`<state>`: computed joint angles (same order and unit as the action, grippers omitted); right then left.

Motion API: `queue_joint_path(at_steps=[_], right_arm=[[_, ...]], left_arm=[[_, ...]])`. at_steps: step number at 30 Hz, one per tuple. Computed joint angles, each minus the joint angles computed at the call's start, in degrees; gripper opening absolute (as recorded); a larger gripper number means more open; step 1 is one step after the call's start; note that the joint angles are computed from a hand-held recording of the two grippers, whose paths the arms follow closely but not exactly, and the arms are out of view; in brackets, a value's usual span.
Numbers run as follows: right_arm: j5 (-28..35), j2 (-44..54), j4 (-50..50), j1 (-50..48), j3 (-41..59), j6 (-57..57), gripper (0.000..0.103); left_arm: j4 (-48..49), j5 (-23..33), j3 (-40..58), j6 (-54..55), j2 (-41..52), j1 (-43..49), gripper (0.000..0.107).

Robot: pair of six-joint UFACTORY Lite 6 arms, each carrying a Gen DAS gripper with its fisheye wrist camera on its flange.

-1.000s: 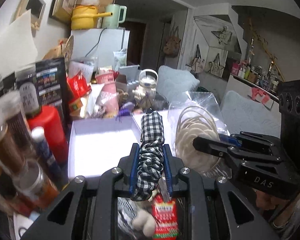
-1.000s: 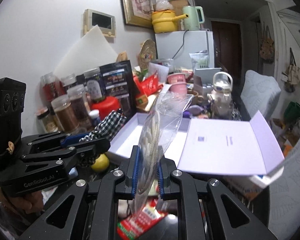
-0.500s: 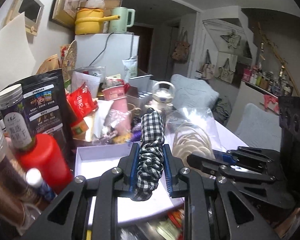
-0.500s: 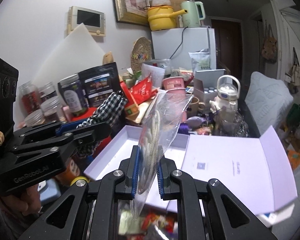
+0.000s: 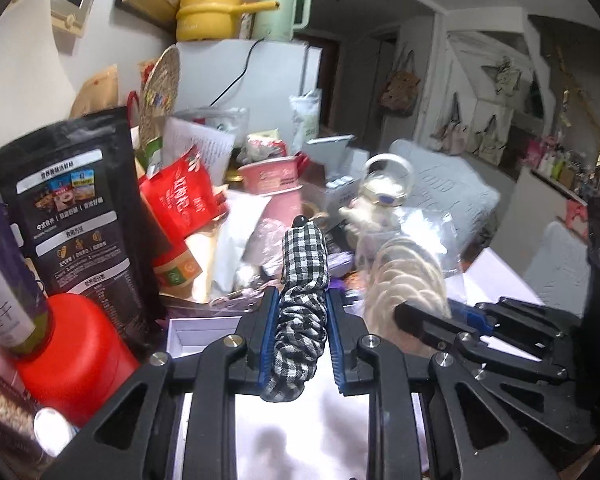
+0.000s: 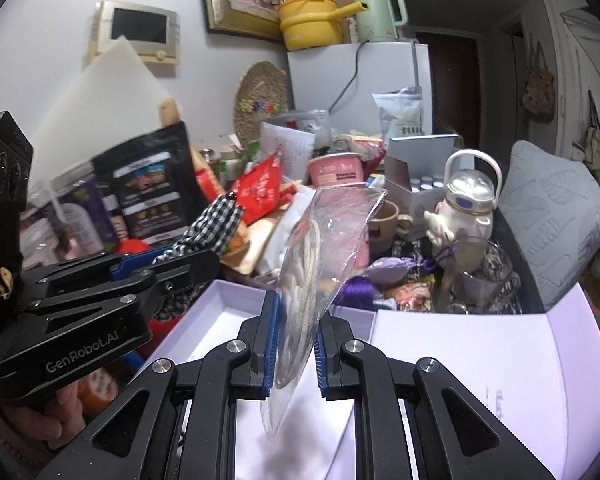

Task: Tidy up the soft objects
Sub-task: 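Place the scrunchie and the cord bag into the white box with both grippers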

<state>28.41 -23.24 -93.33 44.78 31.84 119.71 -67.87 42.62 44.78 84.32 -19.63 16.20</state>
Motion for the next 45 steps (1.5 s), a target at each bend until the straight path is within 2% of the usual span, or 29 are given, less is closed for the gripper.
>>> queue_joint_path(at_steps=[6, 10, 13, 15, 16, 21, 30, 34, 42, 45], right_arm=[[-5.1, 9.2, -5.2, -6.3, 4.6, 2.7, 0.016], [-7.6, 14.0, -7.1, -8.4, 6.9, 4.2, 0.016], [-8.9, 16.4, -6.6, -9.0, 8.0, 3.7, 0.024], [-9.6, 16.3, -7.1, -9.4, 7.8, 4.7, 0.045], [-9.2, 16.1, -6.9, -9.3, 7.5, 4.7, 0.047], [-6.3, 14.0, 1.5, -7.7, 6.9, -2.9, 0.048], [-1.8, 6.5, 11.4, -4.2, 4.0, -11.4, 0.048], [2.3, 2.4, 16.5, -1.1, 3.5, -16.1, 0.048], [15.2, -5.1, 23.0, 10.1, 4.7, -21.6, 0.048], [21.1, -7.6, 23.8, 15.6, 5.1, -21.6, 0.054]], left_arm=[[0.8, -11.2, 2.3, -0.3, 8.7, -6.0, 0.023], [0.7, -14.4, 3.3, -0.2, 12.4, -7.5, 0.023], [6.7, -18.2, 4.6, -6.3, 14.4, -9.8, 0.023], [12.1, -16.7, 6.9, -11.9, 17.0, -9.7, 0.023], [13.5, -16.0, 7.5, -13.5, 17.6, -9.4, 0.023], [15.4, -18.7, 5.9, -15.8, 16.0, -9.4, 0.023], [19.1, -15.7, 3.9, -19.7, 9.4, -8.4, 0.024], [20.4, -13.9, 3.4, -21.1, 5.2, -7.4, 0.024], [22.0, -6.1, 4.6, -23.2, -4.4, -2.6, 0.024], [20.7, -3.0, 4.7, -22.0, -8.2, 0.4, 0.024]])
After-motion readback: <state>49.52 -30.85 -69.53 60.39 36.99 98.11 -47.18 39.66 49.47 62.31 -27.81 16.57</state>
